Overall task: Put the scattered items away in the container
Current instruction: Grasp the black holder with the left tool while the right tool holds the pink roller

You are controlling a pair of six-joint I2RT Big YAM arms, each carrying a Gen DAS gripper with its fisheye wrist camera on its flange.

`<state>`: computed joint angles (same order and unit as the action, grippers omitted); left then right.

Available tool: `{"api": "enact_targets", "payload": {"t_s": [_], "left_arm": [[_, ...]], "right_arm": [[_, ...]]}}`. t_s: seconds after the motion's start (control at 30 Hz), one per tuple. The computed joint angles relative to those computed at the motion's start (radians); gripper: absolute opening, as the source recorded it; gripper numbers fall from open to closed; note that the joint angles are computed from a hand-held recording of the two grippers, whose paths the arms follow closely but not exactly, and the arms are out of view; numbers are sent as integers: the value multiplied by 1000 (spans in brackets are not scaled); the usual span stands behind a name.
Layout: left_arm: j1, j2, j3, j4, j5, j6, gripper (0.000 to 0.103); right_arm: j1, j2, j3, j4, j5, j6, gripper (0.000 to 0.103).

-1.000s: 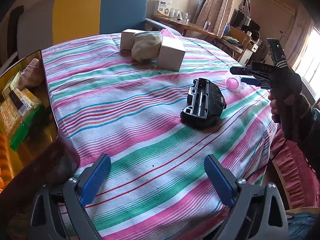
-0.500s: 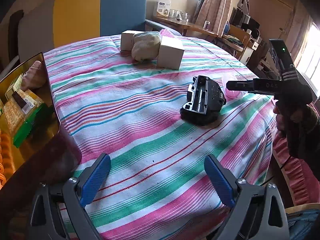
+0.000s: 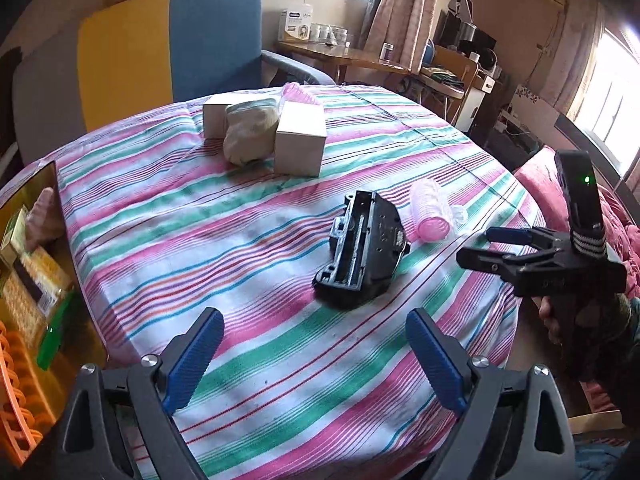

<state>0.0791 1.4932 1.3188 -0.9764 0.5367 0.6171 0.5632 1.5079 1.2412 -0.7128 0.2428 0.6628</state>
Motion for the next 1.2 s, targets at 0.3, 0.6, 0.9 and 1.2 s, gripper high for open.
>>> {"api": "enact_targets", "payload": {"t_s": [0.3, 0.6, 0.9, 1.2], "left_arm": [[-99, 55, 73, -19, -83, 6, 77], [-162, 116, 132, -65, -130, 77, 77], [-173, 180, 167, -112, -145, 92, 77], [-119, 160, 146, -90, -90, 28, 67]], "right_arm": [[24, -2, -35, 36, 90, 4, 103], [24, 0, -43, 48, 96, -8, 103], [33, 12, -37, 46, 121, -32, 103], [19, 2, -27, 46, 129, -15, 80]]}}
